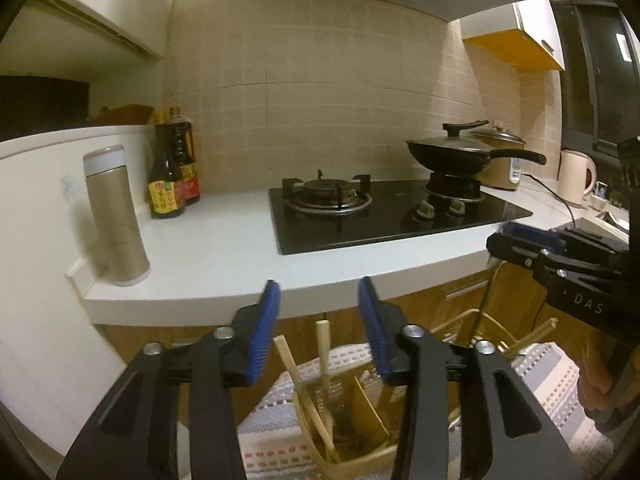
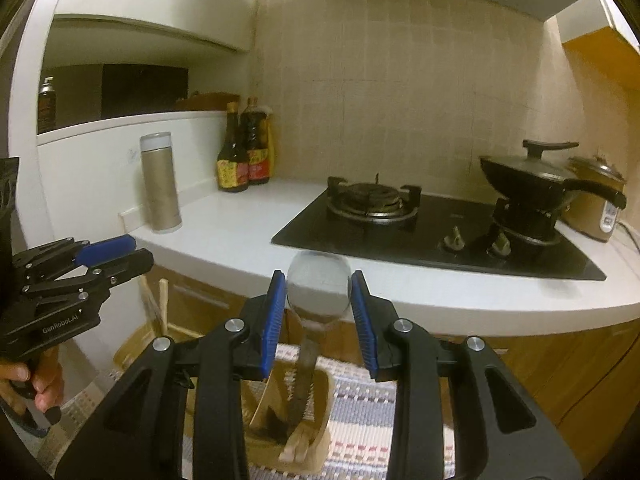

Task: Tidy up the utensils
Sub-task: 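Lower both spoons into the basket and open both tools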

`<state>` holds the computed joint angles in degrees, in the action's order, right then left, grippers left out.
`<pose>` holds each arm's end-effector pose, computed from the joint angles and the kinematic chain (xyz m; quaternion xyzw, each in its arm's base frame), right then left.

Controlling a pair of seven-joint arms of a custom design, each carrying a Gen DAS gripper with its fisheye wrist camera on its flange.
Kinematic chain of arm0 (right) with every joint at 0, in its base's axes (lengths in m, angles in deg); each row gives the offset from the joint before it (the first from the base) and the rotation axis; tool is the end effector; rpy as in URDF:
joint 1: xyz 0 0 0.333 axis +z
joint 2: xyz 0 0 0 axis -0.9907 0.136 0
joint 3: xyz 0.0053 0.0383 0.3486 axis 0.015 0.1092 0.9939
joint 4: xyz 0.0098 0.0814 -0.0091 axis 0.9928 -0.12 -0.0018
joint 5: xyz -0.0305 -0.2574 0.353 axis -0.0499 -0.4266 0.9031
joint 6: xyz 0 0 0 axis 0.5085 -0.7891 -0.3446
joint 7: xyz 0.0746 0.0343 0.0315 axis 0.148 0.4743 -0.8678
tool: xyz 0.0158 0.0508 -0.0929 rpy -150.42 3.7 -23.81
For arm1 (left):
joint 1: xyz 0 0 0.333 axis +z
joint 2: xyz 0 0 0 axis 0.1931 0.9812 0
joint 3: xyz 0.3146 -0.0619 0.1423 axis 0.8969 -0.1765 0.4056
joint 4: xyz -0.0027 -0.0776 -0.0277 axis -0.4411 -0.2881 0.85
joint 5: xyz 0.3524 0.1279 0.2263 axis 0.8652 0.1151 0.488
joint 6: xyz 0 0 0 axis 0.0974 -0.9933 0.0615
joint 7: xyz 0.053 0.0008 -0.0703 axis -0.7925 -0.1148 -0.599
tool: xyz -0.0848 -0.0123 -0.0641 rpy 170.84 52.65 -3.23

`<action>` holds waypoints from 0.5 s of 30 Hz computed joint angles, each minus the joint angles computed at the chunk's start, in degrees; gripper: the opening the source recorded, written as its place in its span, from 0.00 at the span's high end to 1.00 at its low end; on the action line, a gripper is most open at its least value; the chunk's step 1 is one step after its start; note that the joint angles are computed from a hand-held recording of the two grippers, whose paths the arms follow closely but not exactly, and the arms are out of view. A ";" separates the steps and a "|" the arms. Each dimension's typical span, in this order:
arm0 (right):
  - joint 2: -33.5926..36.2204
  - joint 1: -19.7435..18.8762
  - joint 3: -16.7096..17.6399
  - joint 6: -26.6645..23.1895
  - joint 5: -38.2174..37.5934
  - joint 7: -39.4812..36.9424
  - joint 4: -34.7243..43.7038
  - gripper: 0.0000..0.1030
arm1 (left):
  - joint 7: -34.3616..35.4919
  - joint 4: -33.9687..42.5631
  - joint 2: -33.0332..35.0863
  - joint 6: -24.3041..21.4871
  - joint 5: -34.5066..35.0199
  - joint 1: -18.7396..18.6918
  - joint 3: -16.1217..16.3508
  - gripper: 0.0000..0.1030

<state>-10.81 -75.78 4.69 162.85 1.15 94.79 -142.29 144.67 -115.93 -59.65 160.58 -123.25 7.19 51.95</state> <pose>0.5941 0.1827 0.6549 -0.5868 0.5878 -0.3735 0.4131 0.6637 -0.1822 0.6517 -0.3972 0.7251 -0.4848 0.2853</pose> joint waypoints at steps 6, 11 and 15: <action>-4.22 -0.74 0.83 3.02 9.32 -7.04 -5.17 0.59 | 5.26 -3.25 -4.57 -2.63 -8.39 -0.57 1.60 0.53; -9.15 -3.06 3.54 4.44 13.56 -8.69 -10.14 0.58 | 10.64 -7.77 -10.14 -4.26 -16.35 -3.59 5.45 0.46; -13.69 -6.83 7.49 6.41 14.88 -7.39 -14.87 0.48 | 13.71 -11.55 -14.23 -5.93 -21.67 -6.45 8.78 0.41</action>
<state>-24.50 -82.61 12.18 169.27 16.03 87.40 -157.15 158.37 -127.48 -73.88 154.65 -144.93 0.75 60.73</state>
